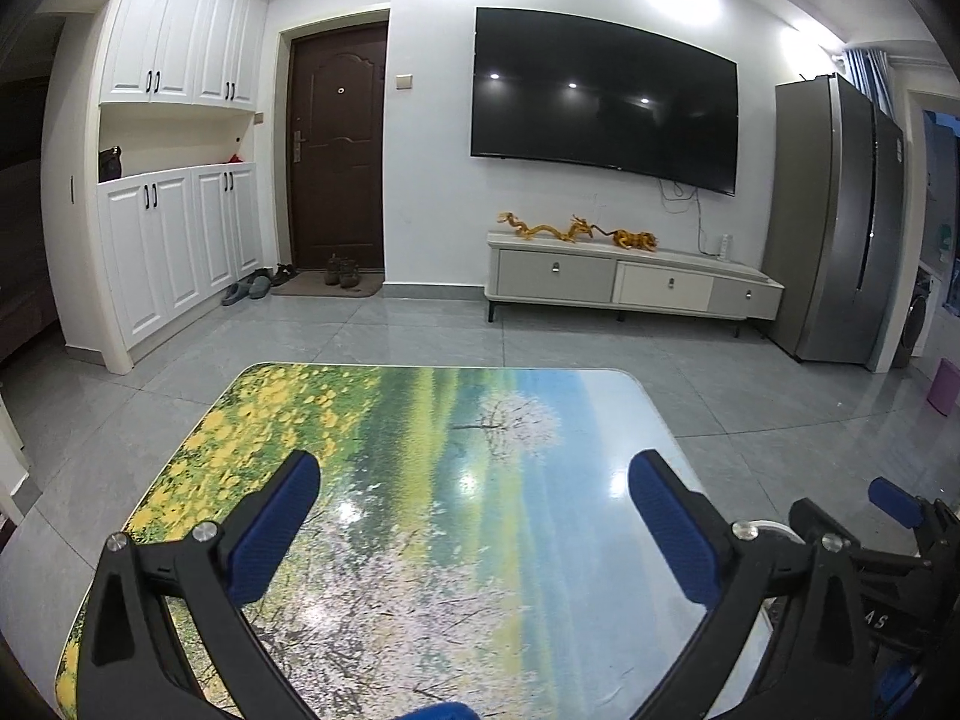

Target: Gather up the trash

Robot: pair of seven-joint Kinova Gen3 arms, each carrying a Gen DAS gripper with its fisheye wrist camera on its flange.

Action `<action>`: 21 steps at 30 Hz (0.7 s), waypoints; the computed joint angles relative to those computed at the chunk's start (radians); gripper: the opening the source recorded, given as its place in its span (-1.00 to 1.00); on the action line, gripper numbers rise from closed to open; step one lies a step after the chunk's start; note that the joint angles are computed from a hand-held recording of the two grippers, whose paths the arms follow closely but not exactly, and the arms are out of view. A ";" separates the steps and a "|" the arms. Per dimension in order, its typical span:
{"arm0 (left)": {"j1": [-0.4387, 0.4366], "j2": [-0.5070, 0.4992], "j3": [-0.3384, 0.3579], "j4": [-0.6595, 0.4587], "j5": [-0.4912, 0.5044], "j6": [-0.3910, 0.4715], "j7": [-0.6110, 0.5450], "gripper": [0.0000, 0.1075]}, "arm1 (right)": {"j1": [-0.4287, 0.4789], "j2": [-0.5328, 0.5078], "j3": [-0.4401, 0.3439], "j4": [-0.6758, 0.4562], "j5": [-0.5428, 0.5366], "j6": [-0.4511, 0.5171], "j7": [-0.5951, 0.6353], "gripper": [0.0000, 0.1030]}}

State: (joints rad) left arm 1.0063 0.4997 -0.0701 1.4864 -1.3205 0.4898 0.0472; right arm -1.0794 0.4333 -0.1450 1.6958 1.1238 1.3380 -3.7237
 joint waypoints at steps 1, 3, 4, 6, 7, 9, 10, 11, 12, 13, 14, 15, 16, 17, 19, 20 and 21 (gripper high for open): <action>0.001 0.000 0.000 0.002 0.000 0.004 -0.001 0.92 | -0.001 0.003 -0.001 0.000 -0.002 -0.001 -0.005 1.00; -0.005 -0.001 0.006 0.005 0.008 0.004 -0.016 0.92 | 0.003 0.007 0.000 -0.003 -0.006 -0.009 -0.003 1.00; -0.004 -0.002 0.005 0.008 0.007 0.003 -0.015 0.92 | 0.003 0.009 0.001 -0.004 -0.007 -0.010 -0.003 1.00; -0.004 -0.004 0.004 0.015 0.005 0.000 -0.010 0.92 | 0.000 0.014 0.003 -0.007 -0.007 -0.010 -0.002 1.00; -0.006 -0.004 0.005 0.017 0.007 -0.003 -0.011 0.92 | -0.002 0.015 0.003 -0.007 -0.008 -0.011 0.001 1.00; -0.009 -0.006 0.006 0.020 0.011 -0.008 -0.010 0.92 | -0.004 0.021 0.004 -0.013 -0.011 -0.013 0.008 1.00; -0.011 -0.006 0.005 0.023 0.011 -0.013 -0.009 0.92 | -0.005 0.023 0.005 -0.016 -0.012 -0.014 0.011 1.00; -0.012 -0.007 0.004 0.025 0.012 -0.016 -0.009 0.92 | -0.006 0.027 0.006 -0.020 -0.013 -0.015 0.015 1.00; -0.015 -0.007 0.005 0.027 0.016 -0.020 -0.011 0.92 | -0.008 0.028 0.007 -0.021 -0.015 -0.015 0.017 1.00; -0.016 -0.009 0.003 0.030 0.017 -0.025 -0.009 0.92 | -0.010 0.030 0.008 -0.023 -0.016 -0.015 0.018 1.00; -0.017 -0.010 0.002 0.033 0.019 -0.028 -0.009 0.92 | -0.012 0.033 0.010 -0.026 -0.017 -0.013 0.021 1.00; -0.016 -0.010 0.001 0.034 0.021 -0.030 -0.009 0.92 | -0.015 0.033 0.011 -0.027 -0.018 -0.012 0.021 1.00; -0.015 -0.011 -0.002 0.037 0.021 -0.032 -0.008 0.92 | -0.017 0.034 0.012 -0.029 -0.018 -0.010 0.022 1.00; -0.015 -0.010 -0.003 0.037 0.021 -0.031 -0.008 0.92 | -0.020 0.036 0.014 -0.032 -0.018 -0.006 0.023 1.00; -0.018 -0.009 -0.002 0.037 0.026 -0.033 -0.015 0.92 | -0.024 0.036 0.016 -0.029 -0.016 -0.003 0.022 1.00; -0.019 -0.009 -0.003 0.037 0.030 -0.035 -0.018 0.92 | -0.027 0.038 0.017 -0.032 -0.015 0.002 0.022 1.00; -0.017 -0.009 -0.005 0.037 0.031 -0.035 -0.019 0.92 | -0.029 0.039 0.018 -0.031 -0.014 0.007 0.021 1.00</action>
